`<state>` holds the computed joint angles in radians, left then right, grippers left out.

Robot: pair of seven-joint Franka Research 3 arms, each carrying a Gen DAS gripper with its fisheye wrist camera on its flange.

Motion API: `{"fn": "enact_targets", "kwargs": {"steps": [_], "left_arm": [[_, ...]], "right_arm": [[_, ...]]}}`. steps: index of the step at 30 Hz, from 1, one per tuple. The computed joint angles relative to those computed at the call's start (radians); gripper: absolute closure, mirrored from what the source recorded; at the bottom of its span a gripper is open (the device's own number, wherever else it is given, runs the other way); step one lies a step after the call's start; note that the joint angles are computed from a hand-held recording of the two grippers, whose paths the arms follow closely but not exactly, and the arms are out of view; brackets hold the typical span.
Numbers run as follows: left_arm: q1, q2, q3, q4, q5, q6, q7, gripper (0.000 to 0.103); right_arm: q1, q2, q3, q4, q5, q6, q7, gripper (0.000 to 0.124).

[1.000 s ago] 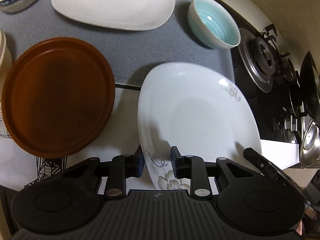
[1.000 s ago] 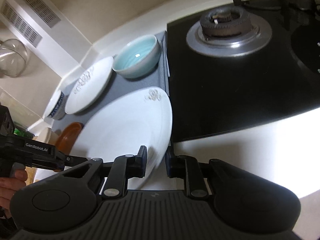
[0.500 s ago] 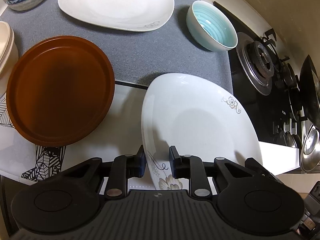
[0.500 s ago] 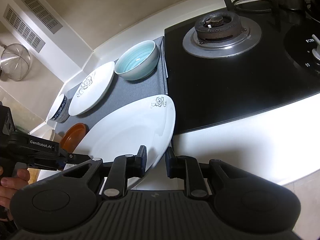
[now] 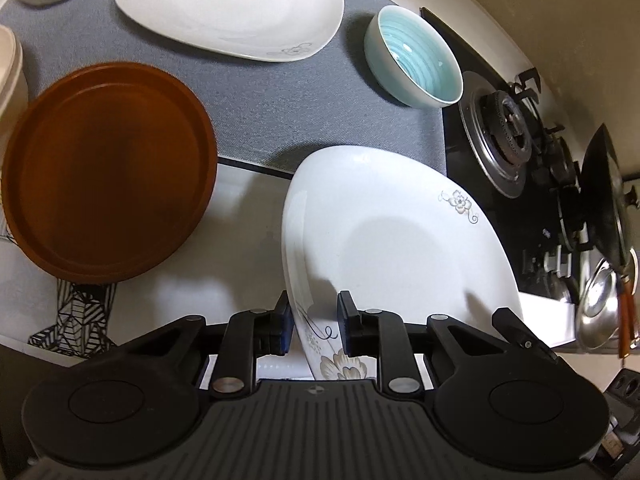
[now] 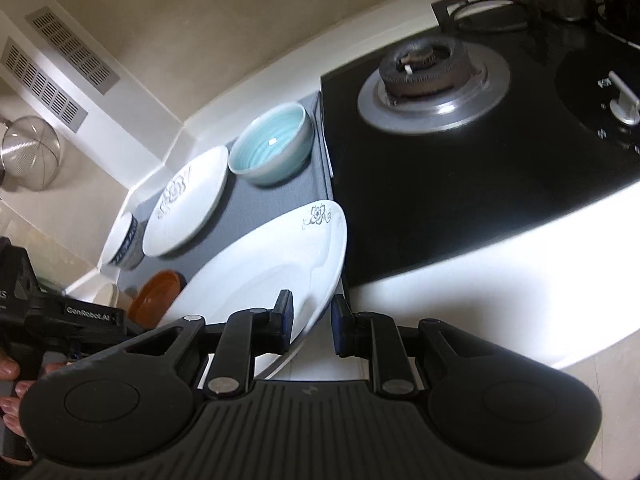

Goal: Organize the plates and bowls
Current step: 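Lift the white plate with both grippers and lower it onto the other white square plate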

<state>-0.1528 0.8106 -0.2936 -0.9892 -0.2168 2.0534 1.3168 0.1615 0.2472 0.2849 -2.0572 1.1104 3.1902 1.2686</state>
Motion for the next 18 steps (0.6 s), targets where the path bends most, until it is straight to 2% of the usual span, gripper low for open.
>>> {"fn": "enact_targets", "kwargs": {"steps": [1, 6, 10, 13, 16, 18], "left_arm": [[-0.001, 0.005, -0.001, 0.013, 0.001, -0.007, 0.003, 0.078], [-0.006, 0.039, -0.001, 0.090, 0.002, -0.037, 0.008, 0.079], [-0.009, 0.043, 0.000, 0.117, 0.001, -0.054, 0.003, 0.079], [-0.001, 0.033, -0.001, 0.111, -0.008, -0.046, 0.002, 0.079], [0.008, 0.027, 0.003, 0.112, -0.012, -0.044, -0.002, 0.079], [0.016, 0.023, 0.005, 0.112, -0.014, -0.040, -0.005, 0.079]], "right_arm": [[0.018, -0.002, -0.023, 0.000, -0.029, -0.006, 0.031, 0.103], [0.045, -0.008, -0.058, 0.003, -0.108, -0.002, 0.112, 0.102], [0.025, -0.017, -0.040, 0.005, -0.114, 0.002, 0.143, 0.102], [-0.002, -0.014, -0.008, 0.021, -0.095, 0.006, 0.116, 0.102], [0.044, -0.007, -0.058, 0.037, -0.174, -0.007, 0.180, 0.102], [0.044, 0.011, -0.056, 0.064, -0.204, -0.017, 0.195, 0.102]]}}
